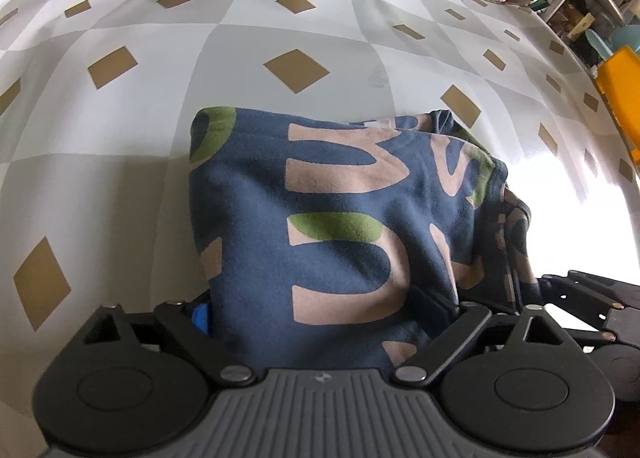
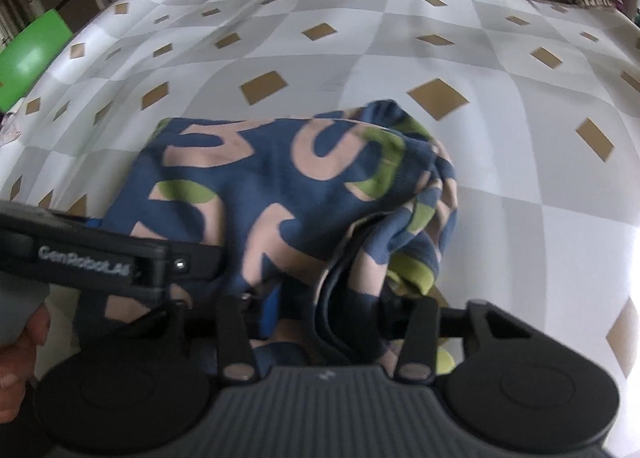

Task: Fold clothes
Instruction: 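Close the left gripper on the bundle while the right gripper holds its edge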

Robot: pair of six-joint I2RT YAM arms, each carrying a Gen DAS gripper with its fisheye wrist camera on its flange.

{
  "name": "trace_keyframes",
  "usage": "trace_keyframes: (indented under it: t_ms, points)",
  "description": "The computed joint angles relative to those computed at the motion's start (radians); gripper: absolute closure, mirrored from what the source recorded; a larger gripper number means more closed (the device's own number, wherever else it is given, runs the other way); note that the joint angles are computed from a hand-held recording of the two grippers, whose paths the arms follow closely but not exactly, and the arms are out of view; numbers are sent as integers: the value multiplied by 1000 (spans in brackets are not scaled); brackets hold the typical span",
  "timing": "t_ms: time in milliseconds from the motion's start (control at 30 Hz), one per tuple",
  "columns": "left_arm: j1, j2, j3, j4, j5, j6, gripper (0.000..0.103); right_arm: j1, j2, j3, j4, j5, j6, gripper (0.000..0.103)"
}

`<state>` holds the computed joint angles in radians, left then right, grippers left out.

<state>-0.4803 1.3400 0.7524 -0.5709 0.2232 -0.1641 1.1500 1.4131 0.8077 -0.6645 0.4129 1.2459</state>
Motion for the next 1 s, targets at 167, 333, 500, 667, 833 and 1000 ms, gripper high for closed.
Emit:
trace_keyframes:
  t_ms: [167,333,500,667,833,1000]
  points:
    - [-13,-13,1,-3,-2,7,22,-6,-5,2,15,-14,-34,71]
    - [0,4,8,-6,-3,-19,19,-25,-2,8,-12,-37,-9,61]
    - [-27,22,6,8,-71,-40,0,-11,-9,-5,-14,-26,-2,55]
    - [-37,35,12,12,-99,-52,0,-4,11,9,-60,-13,18,32]
    - [-16,45,18,22,-106,-68,0,-3,4,9,-69,-21,13,32]
    - [-27,55,23,31,-123,-73,0,2,13,14,-80,-15,27,29]
